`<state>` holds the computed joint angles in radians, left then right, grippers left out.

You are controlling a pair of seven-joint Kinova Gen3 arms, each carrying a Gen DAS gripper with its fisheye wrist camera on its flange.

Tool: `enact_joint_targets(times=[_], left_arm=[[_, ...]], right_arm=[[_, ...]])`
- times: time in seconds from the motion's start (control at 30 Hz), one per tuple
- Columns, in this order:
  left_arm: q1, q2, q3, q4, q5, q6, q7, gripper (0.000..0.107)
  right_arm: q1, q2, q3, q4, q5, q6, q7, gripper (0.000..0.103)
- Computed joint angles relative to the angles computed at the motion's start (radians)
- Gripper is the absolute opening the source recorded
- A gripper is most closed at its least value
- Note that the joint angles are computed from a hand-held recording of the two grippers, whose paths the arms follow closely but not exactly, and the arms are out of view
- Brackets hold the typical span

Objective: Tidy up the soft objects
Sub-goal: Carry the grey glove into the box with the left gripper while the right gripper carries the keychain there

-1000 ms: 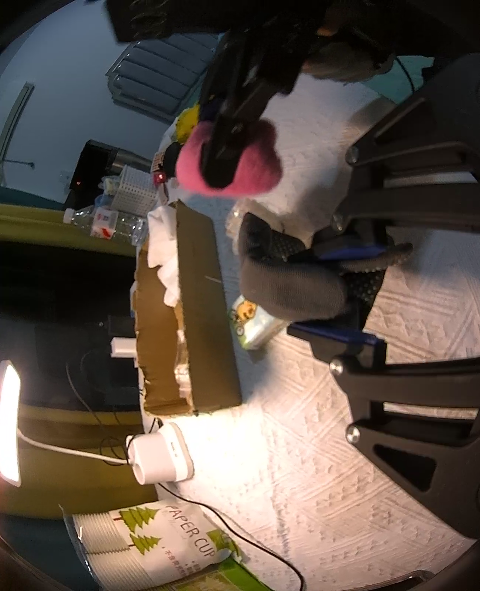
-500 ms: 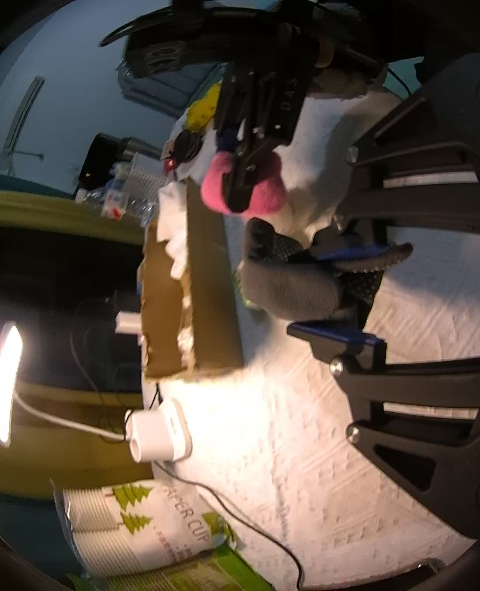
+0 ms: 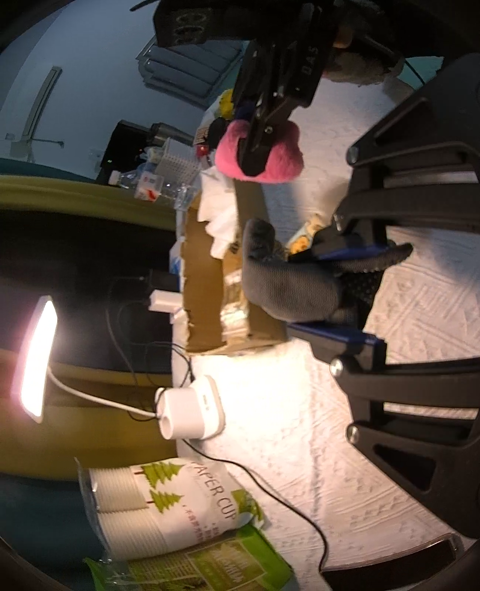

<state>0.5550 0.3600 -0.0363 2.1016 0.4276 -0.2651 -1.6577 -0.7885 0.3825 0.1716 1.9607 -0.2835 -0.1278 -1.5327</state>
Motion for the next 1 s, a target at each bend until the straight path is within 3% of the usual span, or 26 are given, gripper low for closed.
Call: enact_joint_targets(times=[0.7,1.0], left_arm=[[0.081,0.048,-0.135,-0.179,0.112,0.072,-0.09,0.031],[0.065,0.104,-0.14,-0.24,0.111,0.057,-0.048,0.031]], right_arm=[[0.232,0.018,-0.18,-0.082,0.13,0.012,-0.051,0.044],[0.27,0.057,-0.184,-0.133,0.17,0.033,-0.085,0.044]])
